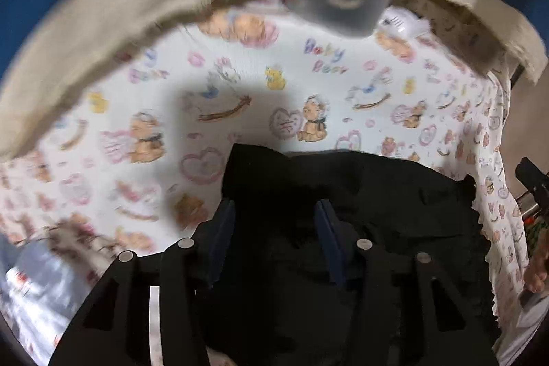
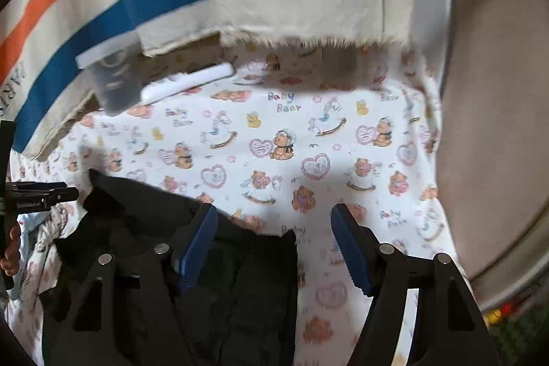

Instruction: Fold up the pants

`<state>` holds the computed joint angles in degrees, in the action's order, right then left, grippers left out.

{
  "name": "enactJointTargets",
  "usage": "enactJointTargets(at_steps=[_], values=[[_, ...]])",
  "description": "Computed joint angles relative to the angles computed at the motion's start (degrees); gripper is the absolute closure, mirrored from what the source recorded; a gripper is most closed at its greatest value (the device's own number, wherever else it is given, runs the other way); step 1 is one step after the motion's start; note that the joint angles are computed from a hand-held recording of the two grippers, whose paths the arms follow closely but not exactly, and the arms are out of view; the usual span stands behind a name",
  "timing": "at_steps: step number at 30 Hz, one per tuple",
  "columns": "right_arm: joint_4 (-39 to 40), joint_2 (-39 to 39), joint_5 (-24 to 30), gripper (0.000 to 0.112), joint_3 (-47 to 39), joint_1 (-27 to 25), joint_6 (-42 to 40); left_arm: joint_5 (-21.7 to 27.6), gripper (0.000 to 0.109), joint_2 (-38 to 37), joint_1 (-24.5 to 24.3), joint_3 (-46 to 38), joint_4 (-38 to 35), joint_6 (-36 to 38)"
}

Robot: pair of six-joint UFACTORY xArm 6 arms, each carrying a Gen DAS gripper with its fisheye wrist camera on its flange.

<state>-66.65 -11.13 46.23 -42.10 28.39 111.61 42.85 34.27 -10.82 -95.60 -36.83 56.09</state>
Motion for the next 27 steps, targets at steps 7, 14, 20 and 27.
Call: enactJointTargets(at_steps=[7,14,20,27], values=[[-3.5,3.8,-8.6,0.042,1.5,-6.2,1.8,1.6,0.062,4.5,-0.6,-4.8,-1.9,1.1],[-9.3,6.1,-21.9,0.042,3.2,-12.6,7.4,-0.2,0.057,8.0,-1.7,-9.0,-3.6,-1.0],[-8.5,10.9,-26.5,0.043,1.9,-15.0,6.6,-3.9,0.097,7.5,-1.9,-7.8,-6.3,1.2],[-18.3,13.0,-29.9,0.104,0.9,-16.5,16.4,-4.5,0.106,4.8,-1.4,-5.4,-10.0,5.8]])
